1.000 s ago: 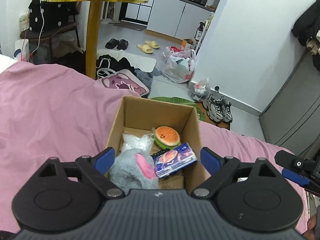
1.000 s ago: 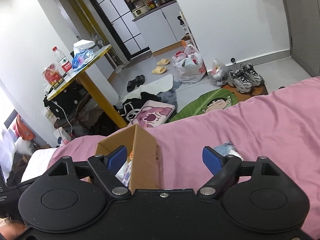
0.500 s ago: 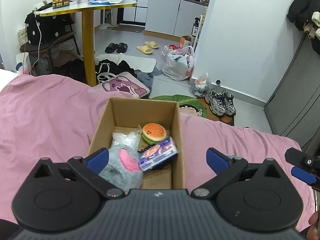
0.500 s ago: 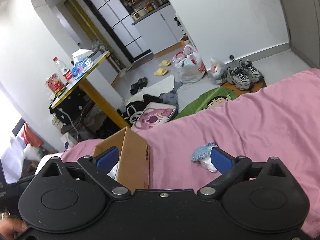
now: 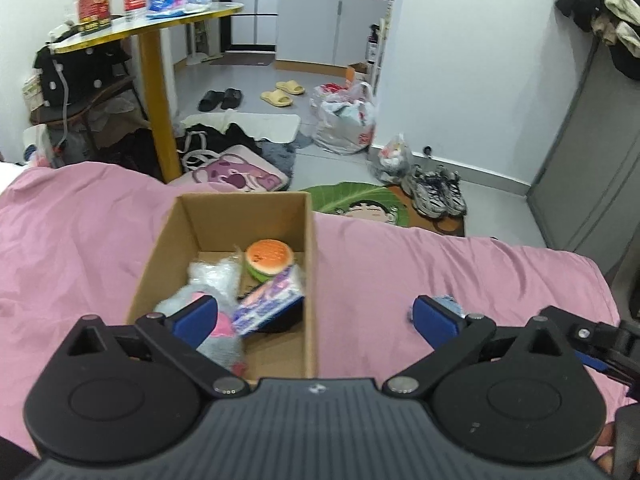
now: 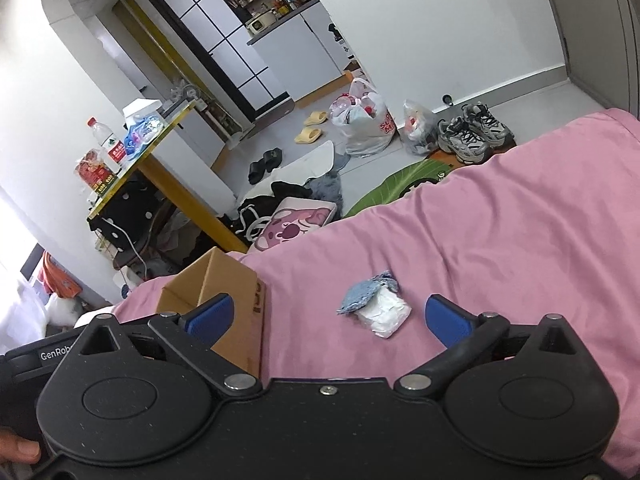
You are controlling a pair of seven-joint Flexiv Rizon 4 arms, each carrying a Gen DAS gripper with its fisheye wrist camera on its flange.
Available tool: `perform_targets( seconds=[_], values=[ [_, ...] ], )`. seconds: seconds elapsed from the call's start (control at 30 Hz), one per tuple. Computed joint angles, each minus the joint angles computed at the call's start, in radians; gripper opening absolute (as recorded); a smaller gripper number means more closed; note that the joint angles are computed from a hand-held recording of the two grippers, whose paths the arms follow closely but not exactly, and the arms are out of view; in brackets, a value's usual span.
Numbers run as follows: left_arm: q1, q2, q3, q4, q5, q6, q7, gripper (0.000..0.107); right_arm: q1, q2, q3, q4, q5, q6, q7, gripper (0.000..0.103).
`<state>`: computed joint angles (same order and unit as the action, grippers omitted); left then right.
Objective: Organize soft objects
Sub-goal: 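Move both grippers to the denim-and-white mushroom plush on the bed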
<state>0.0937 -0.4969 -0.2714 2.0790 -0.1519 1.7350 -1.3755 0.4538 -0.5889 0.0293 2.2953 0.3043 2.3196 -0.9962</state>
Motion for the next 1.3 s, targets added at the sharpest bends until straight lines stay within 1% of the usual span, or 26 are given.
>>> perform_targets(
  seconds=[0.07, 0.13, 0.2, 0.27, 0.3, 0.37, 0.4, 0.47, 0.57, 0.6, 0.63, 0.7, 0.77, 0.93, 0.97, 1.0, 1.07, 1.1, 1.13, 1.2, 1.23, 1.3],
  values=[
    [-0.034, -0.007, 0.026, -0.017, -0.004, -0.017, 0.000, 0.103, -0.007, -0.009, 0.000, -0.002, -0.007, 0.002, -0.001, 0.103],
    [-0.062, -0.014, 0.048, -0.030, -0.012, -0.033, -0.002, 0.103, 0.007, -0.016, -0.018, -0.008, 0.011, -0.006, -0.014, 0.103],
    [-0.110, -0.020, 0.089, -0.048, -0.027, -0.054, -0.015, 0.103, -0.006, -0.024, -0.016, -0.014, 0.013, -0.005, -0.005, 0.103],
    [-0.166, -0.027, 0.141, -0.071, -0.038, -0.082, -0.029, 0.103, -0.061, -0.038, 0.020, -0.014, -0.027, 0.023, 0.033, 0.103],
    [-0.198, -0.029, 0.175, -0.077, -0.039, -0.081, -0.040, 0.103, -0.081, -0.046, 0.034, -0.014, -0.045, 0.039, 0.052, 0.103],
    [-0.308, -0.044, 0.292, -0.109, -0.030, -0.093, -0.086, 0.103, -0.110, -0.057, 0.049, -0.013, -0.073, 0.052, 0.085, 0.102],
    [-0.340, -0.051, 0.325, -0.120, -0.035, -0.103, -0.100, 0.103, -0.124, -0.062, 0.054, -0.014, -0.090, 0.051, 0.102, 0.100],
    [-0.348, -0.060, 0.329, -0.130, -0.037, -0.117, -0.116, 0.103, -0.154, -0.073, 0.066, -0.015, -0.122, 0.047, 0.142, 0.096],
    [-0.407, -0.076, 0.386, -0.155, -0.022, -0.137, -0.161, 0.103, -0.221, -0.094, 0.097, -0.013, -0.192, 0.061, 0.221, 0.091],
    [-0.419, -0.082, 0.397, -0.161, -0.015, -0.136, -0.175, 0.103, -0.230, -0.103, 0.099, -0.014, -0.203, 0.068, 0.241, 0.090],
    [-0.421, -0.086, 0.396, -0.165, -0.009, -0.132, -0.182, 0.103, -0.239, -0.110, 0.099, -0.020, -0.217, 0.064, 0.261, 0.088],
    [-0.423, -0.096, 0.391, -0.179, 0.000, -0.133, -0.190, 0.102, -0.265, -0.124, 0.104, -0.026, -0.258, 0.051, 0.301, 0.077],
    [-0.418, -0.109, 0.380, -0.197, 0.009, -0.142, -0.187, 0.102, -0.299, -0.140, 0.120, -0.033, -0.309, 0.043, 0.348, 0.071],
    [-0.398, -0.147, 0.336, -0.239, 0.015, -0.156, -0.181, 0.100, -0.394, -0.197, 0.153, -0.052, -0.456, 0.068, 0.454, 0.063],
    [-0.393, -0.155, 0.328, -0.246, 0.014, -0.155, -0.181, 0.100, -0.405, -0.206, 0.155, -0.056, -0.475, 0.073, 0.473, 0.060],
    [-0.387, -0.163, 0.318, -0.251, 0.012, -0.155, -0.180, 0.097, -0.418, -0.216, 0.158, -0.061, -0.500, 0.074, 0.492, 0.058],
    [-0.384, -0.178, 0.309, -0.262, 0.008, -0.155, -0.180, 0.087, -0.435, -0.228, 0.158, -0.067, -0.549, 0.065, 0.518, 0.057],
    [-0.384, -0.186, 0.306, -0.270, 0.006, -0.159, -0.180, 0.077, -0.440, -0.232, 0.157, -0.072, -0.571, 0.058, 0.527, 0.056],
    [-0.382, -0.194, 0.302, -0.278, 0.005, -0.165, -0.178, 0.065, -0.442, -0.235, 0.155, -0.074, -0.589, 0.054, 0.533, 0.056],
    [-0.359, -0.208, 0.270, -0.294, -0.004, -0.186, -0.164, 0.054, -0.446, -0.239, 0.151, -0.081, -0.625, 0.036, 0.539, 0.053],
    [-0.347, -0.215, 0.252, -0.301, -0.011, -0.199, -0.159, 0.051, -0.451, -0.240, 0.151, -0.085, -0.642, 0.025, 0.543, 0.052],
    [-0.342, -0.231, 0.242, -0.320, -0.021, -0.216, -0.159, 0.051, -0.464, -0.247, 0.157, -0.093, -0.675, 0.007, 0.555, 0.048]
  ],
)
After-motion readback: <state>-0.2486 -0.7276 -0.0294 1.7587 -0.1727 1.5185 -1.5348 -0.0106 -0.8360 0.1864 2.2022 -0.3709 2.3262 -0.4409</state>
